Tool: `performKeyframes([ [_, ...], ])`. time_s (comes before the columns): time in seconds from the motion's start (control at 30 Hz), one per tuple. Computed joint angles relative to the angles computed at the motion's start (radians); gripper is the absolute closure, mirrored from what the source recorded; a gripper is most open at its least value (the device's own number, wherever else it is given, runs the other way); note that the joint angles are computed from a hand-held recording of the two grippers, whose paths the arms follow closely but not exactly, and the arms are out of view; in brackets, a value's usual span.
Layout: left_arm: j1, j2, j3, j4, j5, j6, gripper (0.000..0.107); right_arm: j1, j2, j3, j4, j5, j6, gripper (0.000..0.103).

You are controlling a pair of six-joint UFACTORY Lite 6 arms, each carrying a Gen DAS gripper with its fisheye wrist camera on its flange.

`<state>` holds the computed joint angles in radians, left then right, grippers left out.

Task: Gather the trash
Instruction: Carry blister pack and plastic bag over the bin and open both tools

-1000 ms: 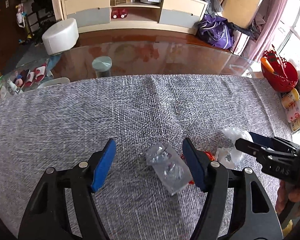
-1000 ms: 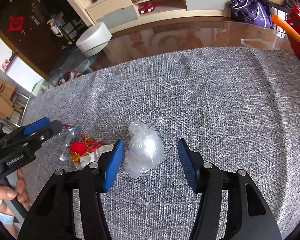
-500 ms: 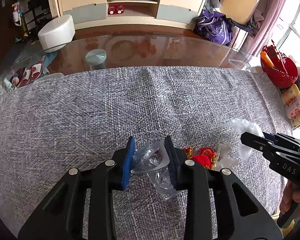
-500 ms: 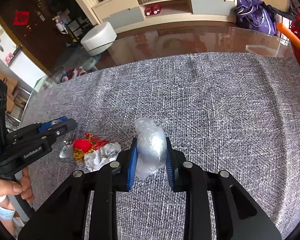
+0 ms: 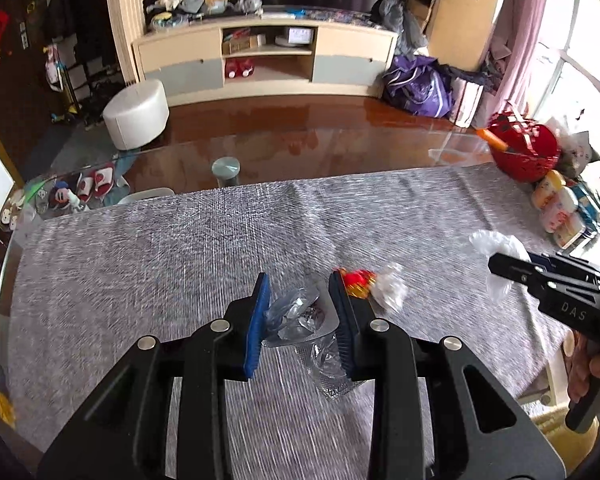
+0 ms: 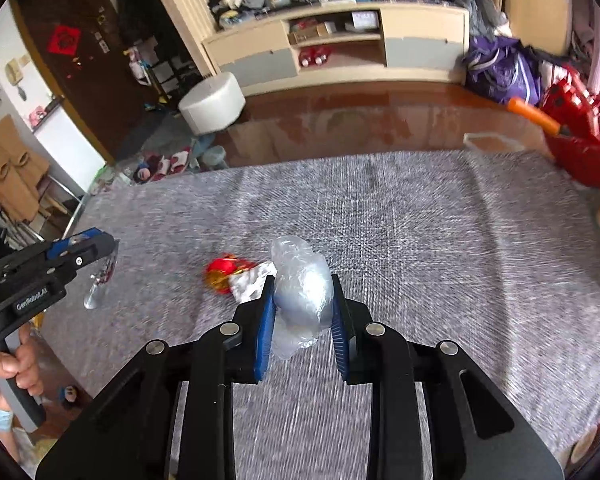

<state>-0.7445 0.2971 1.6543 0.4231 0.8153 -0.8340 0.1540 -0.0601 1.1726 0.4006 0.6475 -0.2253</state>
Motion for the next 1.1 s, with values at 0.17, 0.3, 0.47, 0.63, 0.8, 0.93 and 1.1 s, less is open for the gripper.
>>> performKeyframes([
  [0.17,-0.141,-0.149,-0.103,0.099,0.075,-0.150,0.078,0.013,-0.221,-0.091,-0.034,0.068,0.032,0.076],
  [0.3,-0.284,-0.233,-0.183,0.175,0.136,-0.284,0.078,0.051,-0.367,-0.156,-0.098,0.116,0.094,0.076],
  [0.47,-0.459,-0.314,-0.312,0.238,0.182,-0.469,0.078,0.141,-0.544,-0.275,-0.174,0.159,0.201,0.076],
  [0.63,-0.617,-0.389,-0.459,0.273,0.195,-0.688,0.078,0.307,-0.720,-0.410,-0.308,0.191,0.411,0.076],
  [0.8,-0.771,-0.393,-0.553,0.288,0.204,-0.874,0.078,0.492,-0.867,-0.556,-0.427,0.217,0.649,0.076],
  [0.93,-0.852,-0.384,-0.634,0.287,0.149,-1.014,0.078,0.663,-0.956,-0.667,-0.525,0.234,0.871,0.076],
  [1.1,-0.908,-0.351,-0.713,0.296,0.062,-1.157,0.078,0.873,-1.065,-0.810,-0.632,0.267,1.141,0.076],
])
